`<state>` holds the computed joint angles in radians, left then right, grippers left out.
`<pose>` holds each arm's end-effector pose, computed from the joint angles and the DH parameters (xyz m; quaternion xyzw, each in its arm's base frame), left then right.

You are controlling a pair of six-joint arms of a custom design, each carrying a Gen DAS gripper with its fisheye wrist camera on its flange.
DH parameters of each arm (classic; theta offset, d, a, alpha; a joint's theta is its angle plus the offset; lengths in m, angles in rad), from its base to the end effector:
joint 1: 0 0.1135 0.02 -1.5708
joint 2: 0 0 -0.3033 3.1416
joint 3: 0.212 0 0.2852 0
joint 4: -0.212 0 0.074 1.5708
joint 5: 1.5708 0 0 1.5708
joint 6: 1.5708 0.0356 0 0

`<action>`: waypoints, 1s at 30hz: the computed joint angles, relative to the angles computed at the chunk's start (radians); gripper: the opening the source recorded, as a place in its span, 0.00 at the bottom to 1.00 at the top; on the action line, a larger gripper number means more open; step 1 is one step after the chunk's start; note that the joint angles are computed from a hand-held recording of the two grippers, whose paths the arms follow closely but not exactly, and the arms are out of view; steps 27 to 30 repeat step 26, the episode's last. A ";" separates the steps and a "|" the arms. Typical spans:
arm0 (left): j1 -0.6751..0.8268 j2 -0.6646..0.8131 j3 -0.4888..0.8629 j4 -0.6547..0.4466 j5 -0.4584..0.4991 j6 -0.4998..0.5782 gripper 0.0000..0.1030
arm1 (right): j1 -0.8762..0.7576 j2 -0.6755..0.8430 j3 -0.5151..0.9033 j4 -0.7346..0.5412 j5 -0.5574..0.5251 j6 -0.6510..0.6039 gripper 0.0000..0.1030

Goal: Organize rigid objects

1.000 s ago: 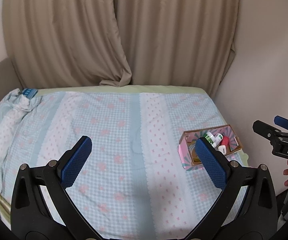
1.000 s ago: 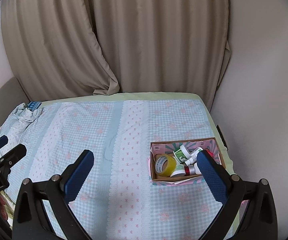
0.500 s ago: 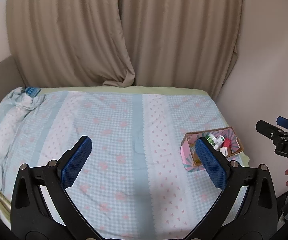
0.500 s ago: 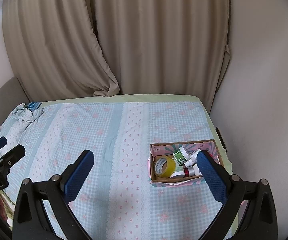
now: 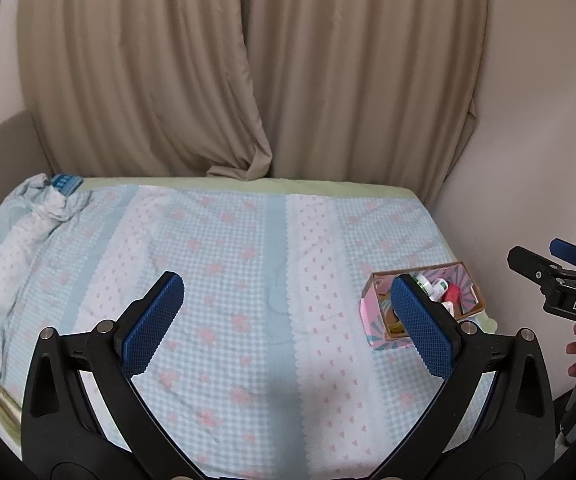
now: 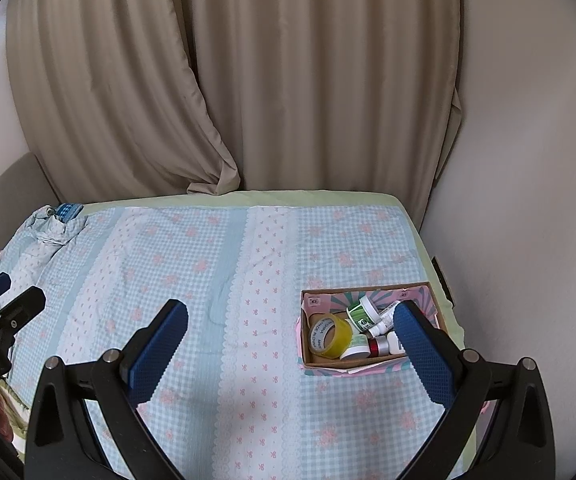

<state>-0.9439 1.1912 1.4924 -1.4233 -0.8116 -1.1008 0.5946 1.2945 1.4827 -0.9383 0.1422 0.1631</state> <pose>0.1375 -0.1459 0.4465 -0.1577 0.8861 0.0262 0.4350 0.2346 0.1526 0.4419 -0.1681 0.8995 0.0866 0.3938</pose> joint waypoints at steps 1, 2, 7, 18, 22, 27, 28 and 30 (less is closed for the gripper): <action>-0.002 0.000 0.000 0.003 -0.003 0.000 1.00 | 0.000 -0.001 -0.001 0.001 0.001 0.000 1.00; -0.004 -0.001 0.001 0.002 -0.005 -0.002 1.00 | 0.001 -0.001 -0.002 0.000 0.002 -0.001 1.00; -0.005 0.002 0.006 0.000 -0.016 0.000 1.00 | -0.006 0.011 0.010 0.006 -0.003 -0.009 1.00; -0.047 0.043 0.042 -0.076 -0.111 -0.060 1.00 | -0.014 0.011 -0.002 0.024 -0.005 -0.018 0.99; -0.058 0.066 0.058 -0.108 -0.132 -0.084 1.00 | -0.015 0.011 -0.005 0.029 -0.003 -0.017 0.99; -0.070 0.058 0.051 -0.100 -0.150 -0.092 1.00 | -0.016 0.010 -0.010 0.032 -0.003 -0.017 1.00; -0.070 0.058 0.051 -0.100 -0.150 -0.092 1.00 | -0.016 0.010 -0.010 0.032 -0.003 -0.017 1.00; -0.070 0.058 0.051 -0.100 -0.150 -0.092 1.00 | -0.016 0.010 -0.010 0.032 -0.003 -0.017 1.00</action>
